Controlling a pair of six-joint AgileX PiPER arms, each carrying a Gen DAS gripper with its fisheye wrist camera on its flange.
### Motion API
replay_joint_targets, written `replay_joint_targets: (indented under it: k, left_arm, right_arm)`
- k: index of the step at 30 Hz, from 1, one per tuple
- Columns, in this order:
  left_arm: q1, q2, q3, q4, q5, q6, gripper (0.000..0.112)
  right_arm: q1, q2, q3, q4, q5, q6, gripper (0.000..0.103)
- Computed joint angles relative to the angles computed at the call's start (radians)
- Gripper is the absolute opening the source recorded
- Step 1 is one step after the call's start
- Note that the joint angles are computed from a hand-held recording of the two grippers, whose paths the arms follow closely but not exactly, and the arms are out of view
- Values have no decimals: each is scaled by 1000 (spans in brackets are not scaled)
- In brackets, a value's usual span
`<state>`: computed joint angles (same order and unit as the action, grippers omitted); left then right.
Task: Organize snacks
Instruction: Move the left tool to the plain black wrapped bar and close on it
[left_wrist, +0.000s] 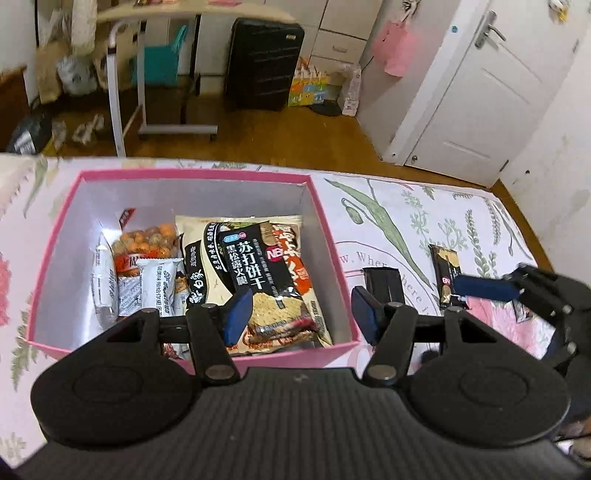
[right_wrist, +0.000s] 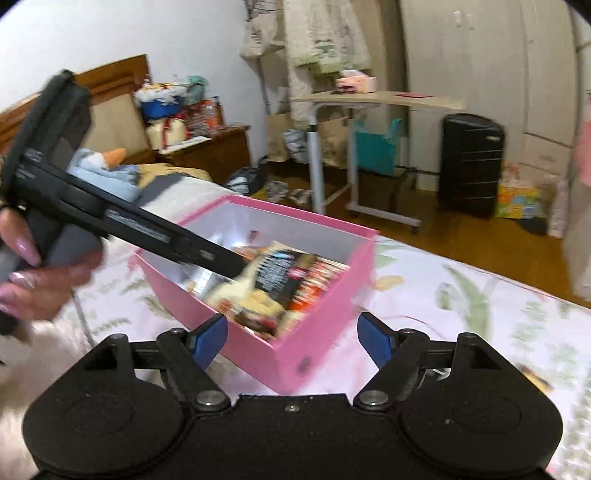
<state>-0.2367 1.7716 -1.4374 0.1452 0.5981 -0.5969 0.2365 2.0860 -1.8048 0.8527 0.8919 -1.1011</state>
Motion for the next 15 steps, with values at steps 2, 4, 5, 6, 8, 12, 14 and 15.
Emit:
replay_joint_targets:
  k: [2, 4, 5, 6, 8, 12, 14, 15]
  left_arm:
    - [-34, -13, -5, 34, 19, -22, 63]
    - [-73, -18, -17, 71, 31, -42, 68]
    - [-94, -15, -30, 95, 42, -60, 72]
    - [-114, -11, -43, 116, 50, -78, 75]
    - [-150, 1, -66, 140, 53, -96, 77]
    - [-205, 50, -132, 143, 49, -110, 90]
    - [-232, 88, -173, 165, 42, -132, 94]
    - [-245, 114, -203, 179, 47, -142, 95]
  right_arm:
    - [-30, -37, 51, -23, -35, -19, 82]
    - [-66, -70, 103, -27, -71, -51, 82]
    - [-85, -79, 117, -25, -83, -61, 82]
    - [-105, -81, 121, -16, -88, -71, 82]
    - [-147, -94, 152, 19, -94, -111, 82]
    - [-206, -113, 219, 100, -135, -206, 89]
    - [-224, -112, 257, 170, -158, -281, 92]
    - [-225, -105, 265, 199, -162, -313, 92]
